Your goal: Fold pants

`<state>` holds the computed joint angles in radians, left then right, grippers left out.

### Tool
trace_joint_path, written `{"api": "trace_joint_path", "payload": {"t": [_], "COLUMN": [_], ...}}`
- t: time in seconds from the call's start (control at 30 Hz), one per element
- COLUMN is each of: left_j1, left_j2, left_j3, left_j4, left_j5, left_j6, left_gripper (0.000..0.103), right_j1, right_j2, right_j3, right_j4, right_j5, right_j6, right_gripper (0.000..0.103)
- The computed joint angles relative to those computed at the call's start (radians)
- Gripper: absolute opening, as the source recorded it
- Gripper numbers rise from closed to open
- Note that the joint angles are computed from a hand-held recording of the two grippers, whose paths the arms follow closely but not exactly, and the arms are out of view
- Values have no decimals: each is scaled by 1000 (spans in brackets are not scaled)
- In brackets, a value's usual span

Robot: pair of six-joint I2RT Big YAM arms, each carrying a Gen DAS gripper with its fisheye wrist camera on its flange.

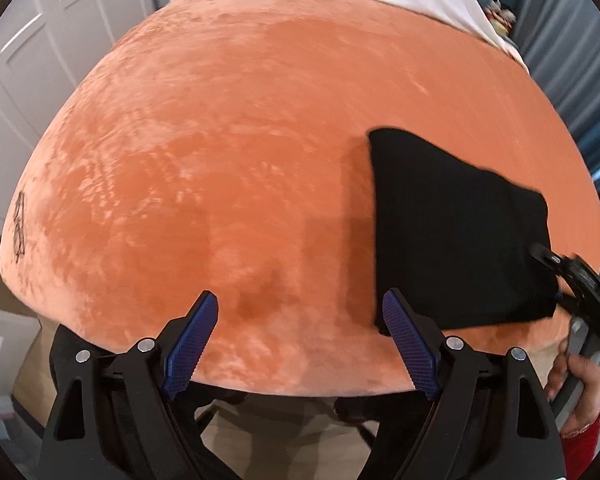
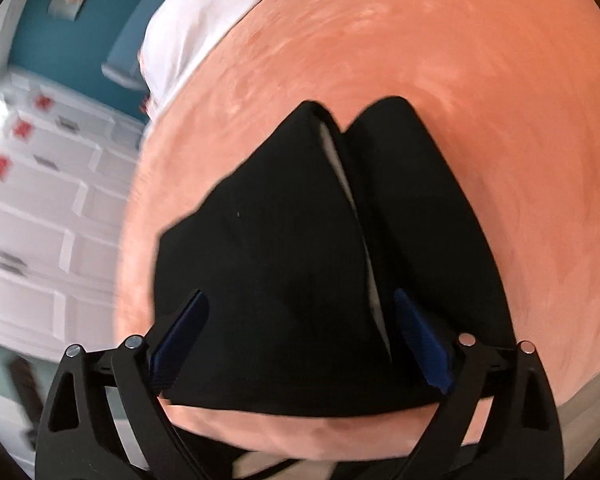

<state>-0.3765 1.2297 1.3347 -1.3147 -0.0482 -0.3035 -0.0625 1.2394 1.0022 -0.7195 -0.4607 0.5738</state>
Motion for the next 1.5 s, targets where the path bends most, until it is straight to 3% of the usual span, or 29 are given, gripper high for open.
{"api": "trace_joint_path", "payload": {"t": [0.03, 0.07, 0.13, 0.27, 0.33, 0.37, 0.4, 0.43, 0.47, 0.53, 0.63, 0.7, 0.77, 0.83, 0.97, 1.0, 1.07, 1.13, 1.27, 1.37, 1.4, 1.43, 1.47, 1.5], "left_j1": [-9, -18, -39, -59, -65, -68, -69, -71, -73, -69, -56, -43, -44, -56, -67, -66, -61, -57, -60, -63, -64, -64, -63, -63], "left_j2": [2, 4, 4, 7, 28, 43, 58, 68, 68, 60, 86, 101, 97, 89, 89, 92, 101, 109, 117, 139, 151, 167, 171, 172], "left_j3": [3, 6, 12, 11, 7, 10, 15, 23, 25, 20, 34, 43, 42, 37, 33, 34, 42, 52, 61, 60, 64, 74, 77, 79], "left_j4": [-2, -4, 0, 24, 26, 17, 6, -2, 2, 23, 7, -5, 2, 6, 1, 1, -1, -1, 18, 29, 24, 13, 14, 17], "left_j5": [-3, -10, -37, -63, -47, -36, -21, -11, -17, -32, -7, 30, 36, 13, -19, -22, -13, -1, 8, 38, 50, 72, 81, 82], "left_j6": [5, 9, 20, 35, 30, 28, 32, 39, 36, 19, -21, -34, -47, -35, -7, -8, -16, -18, -13, -31, -39, -42, -40, -40], "left_gripper": [82, 82, 82, 87, 87, 87, 87, 87, 87, 87, 87, 87, 87, 87, 87, 87, 87, 87, 87, 87, 87, 87, 87, 87], "right_j1": [24, 24, 15, -32, -78, -105, -123, -140, -184, -220, -198, -174, -121, -82, -17, -1, 50, 62, 0, -66, -68, -70, -84, -110], "right_j2": [5, 6, -24, -148, -151, -101, -41, -5, -24, -127, -182, -154, -107, -43, 73, 80, 91, 59, -54, -17, 23, 91, 104, 75], "right_j3": [27, 49, 61, 86, 77, 67, 72, 45, 26, -36, -20, 10, 38, 62, 88, 95, 131, 145, 186, 191, 180, 165, 146, 113], "right_j4": [-44, -76, -64, -117, -159, -199, -263, -298, -284, -175, -150, -142, -125, -117, -86, -82, -111, -114, -151, -225, -245, -296, -301, -260], "right_j5": [57, 64, 32, 115, 158, 181, 193, 217, 111, 25, 50, -2, 20, 43, 69, 86, 127, 108, 149, 163, 192, 229, 206, 154], "right_j6": [-53, -81, -64, -131, -170, -241, -278, -247, -187, -97, -100, -122, -142, -170, -137, -144, -204, -218, -274, -344, -375, -400, -378, -316], "right_gripper": [50, 32, 30, 20, 23, 37, 42, 46, 46, 48, 70, 74, 82, 82, 82, 76, 30, 24, 23, 25, 29, 43, 52, 53]}}
